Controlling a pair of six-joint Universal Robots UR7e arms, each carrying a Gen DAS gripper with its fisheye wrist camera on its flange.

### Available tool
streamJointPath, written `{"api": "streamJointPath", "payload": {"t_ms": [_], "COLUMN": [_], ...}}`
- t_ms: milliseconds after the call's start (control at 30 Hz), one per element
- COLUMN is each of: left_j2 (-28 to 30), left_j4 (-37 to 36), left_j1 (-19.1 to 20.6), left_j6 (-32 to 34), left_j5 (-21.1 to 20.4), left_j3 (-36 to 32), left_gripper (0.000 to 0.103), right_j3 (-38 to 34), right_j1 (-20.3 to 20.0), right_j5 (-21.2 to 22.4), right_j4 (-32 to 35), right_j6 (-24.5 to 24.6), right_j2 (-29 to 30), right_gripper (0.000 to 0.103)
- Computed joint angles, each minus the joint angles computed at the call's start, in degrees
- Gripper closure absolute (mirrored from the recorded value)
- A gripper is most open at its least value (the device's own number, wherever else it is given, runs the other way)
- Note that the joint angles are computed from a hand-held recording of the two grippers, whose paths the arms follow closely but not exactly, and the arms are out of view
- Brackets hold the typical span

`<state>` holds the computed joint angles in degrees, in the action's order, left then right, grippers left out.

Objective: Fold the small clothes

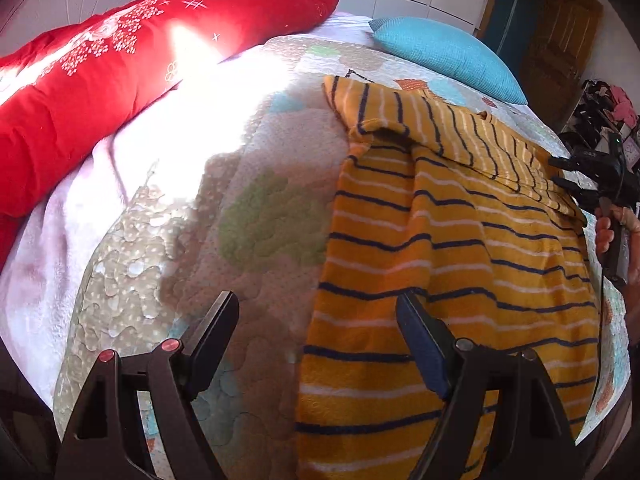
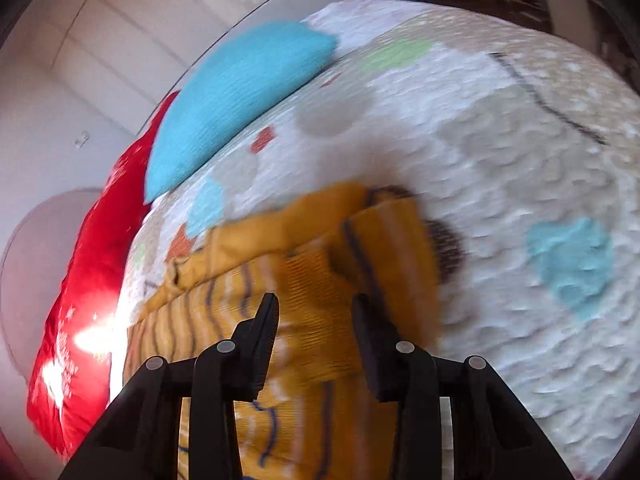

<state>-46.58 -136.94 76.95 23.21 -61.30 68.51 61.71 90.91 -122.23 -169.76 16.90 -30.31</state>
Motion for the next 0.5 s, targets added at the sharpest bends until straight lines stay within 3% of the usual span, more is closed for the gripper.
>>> {"api": "streamJointPath", "payload": {"t_ms": [67, 100, 167, 267, 367, 500], "left_j2": [0.1, -0.1, -0.5, -1.2, -1.1, 2.2], "left_j4": [1.5, 1.8, 1.1, 0.9, 4.4, 6.9], "left_j1": [0.7, 1.0, 1.3, 1.0, 0.5, -0.5], "left_j6": [-1.5, -2.0, -2.0, -2.4, -4.2, -6.7], "left_j5": [-0.5, -1.0, -1.4, -1.1, -5.5, -12.3], "left_j3": [-0.8, -0.8, -0.1, 0.7, -1.1, -5.9], "left_gripper": [0.023, 0.023, 0.023, 0.023, 0.023, 0.023], "right_j3": [4.7, 8.2, 15.3, 22.4, 26.0, 25.7], "right_j1": [0.0, -0.2, -0.3, 0.6, 1.0, 0.2], "right_j5": [-4.5, -3.5, 0.6, 3.5, 8.7, 19.8], "right_j4": [-0.7, -2.4, -6.0, -9.5, -11.2, -12.1], "right_j6": [2.0, 1.9, 0.6, -1.7, -2.9, -0.4], "right_j2": [-3.5, -5.7, -9.9, -13.5, -14.8, -12.4], "right_gripper": [0.05, 0.05, 0.05, 0.049, 0.049, 0.049]}}
